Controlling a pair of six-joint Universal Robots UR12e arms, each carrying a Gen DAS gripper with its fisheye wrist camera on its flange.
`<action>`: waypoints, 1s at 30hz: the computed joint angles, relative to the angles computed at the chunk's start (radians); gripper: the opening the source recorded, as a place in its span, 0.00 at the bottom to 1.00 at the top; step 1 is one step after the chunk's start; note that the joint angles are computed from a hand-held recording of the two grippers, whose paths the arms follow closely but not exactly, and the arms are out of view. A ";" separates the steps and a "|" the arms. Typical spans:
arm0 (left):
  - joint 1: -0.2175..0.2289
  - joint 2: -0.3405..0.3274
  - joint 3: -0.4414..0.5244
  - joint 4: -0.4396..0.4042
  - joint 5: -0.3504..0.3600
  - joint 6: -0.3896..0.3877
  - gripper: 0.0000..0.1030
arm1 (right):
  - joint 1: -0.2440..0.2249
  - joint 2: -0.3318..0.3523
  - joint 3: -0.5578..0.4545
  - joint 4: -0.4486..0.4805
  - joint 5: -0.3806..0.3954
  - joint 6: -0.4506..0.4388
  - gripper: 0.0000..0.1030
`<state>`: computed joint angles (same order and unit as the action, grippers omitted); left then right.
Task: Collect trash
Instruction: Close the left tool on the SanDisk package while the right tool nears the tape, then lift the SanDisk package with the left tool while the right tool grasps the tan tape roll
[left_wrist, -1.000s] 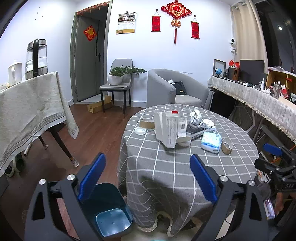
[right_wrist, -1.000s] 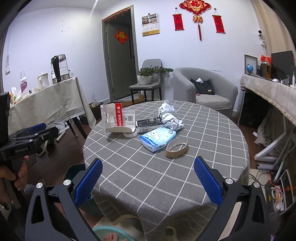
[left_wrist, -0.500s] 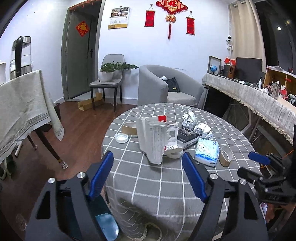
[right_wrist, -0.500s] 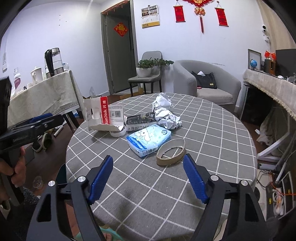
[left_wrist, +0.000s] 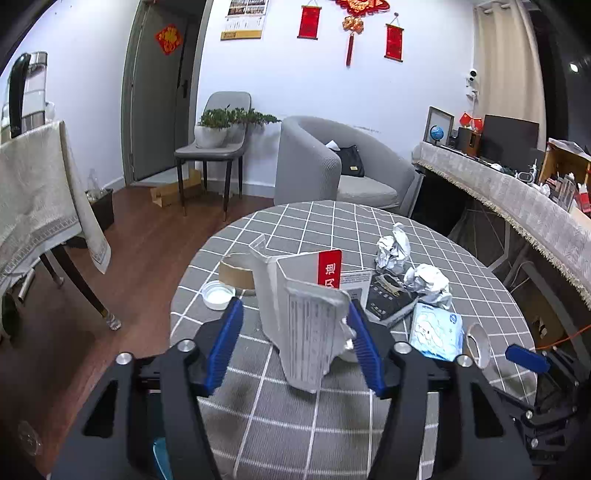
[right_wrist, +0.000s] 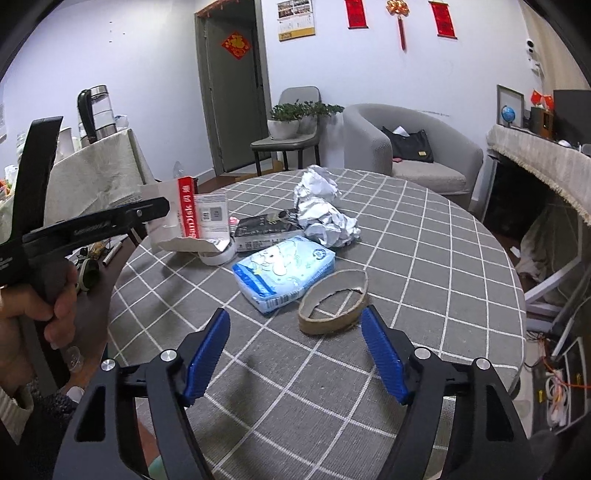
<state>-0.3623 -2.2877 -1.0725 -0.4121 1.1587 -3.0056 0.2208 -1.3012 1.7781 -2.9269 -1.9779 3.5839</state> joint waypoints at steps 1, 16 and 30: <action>-0.001 -0.002 0.003 -0.001 0.001 -0.004 0.52 | -0.001 0.000 0.000 0.004 0.001 0.006 0.72; 0.028 -0.010 0.006 -0.018 -0.046 -0.016 0.13 | -0.007 0.026 -0.057 0.138 -0.031 0.109 0.67; 0.069 -0.012 -0.005 0.016 -0.139 -0.047 0.11 | -0.020 0.050 -0.127 0.323 -0.093 0.237 0.43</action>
<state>-0.2932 -2.2999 -1.0775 -0.3965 1.0195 -3.0526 0.2011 -1.2510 1.6515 -2.6038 -2.0709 3.8206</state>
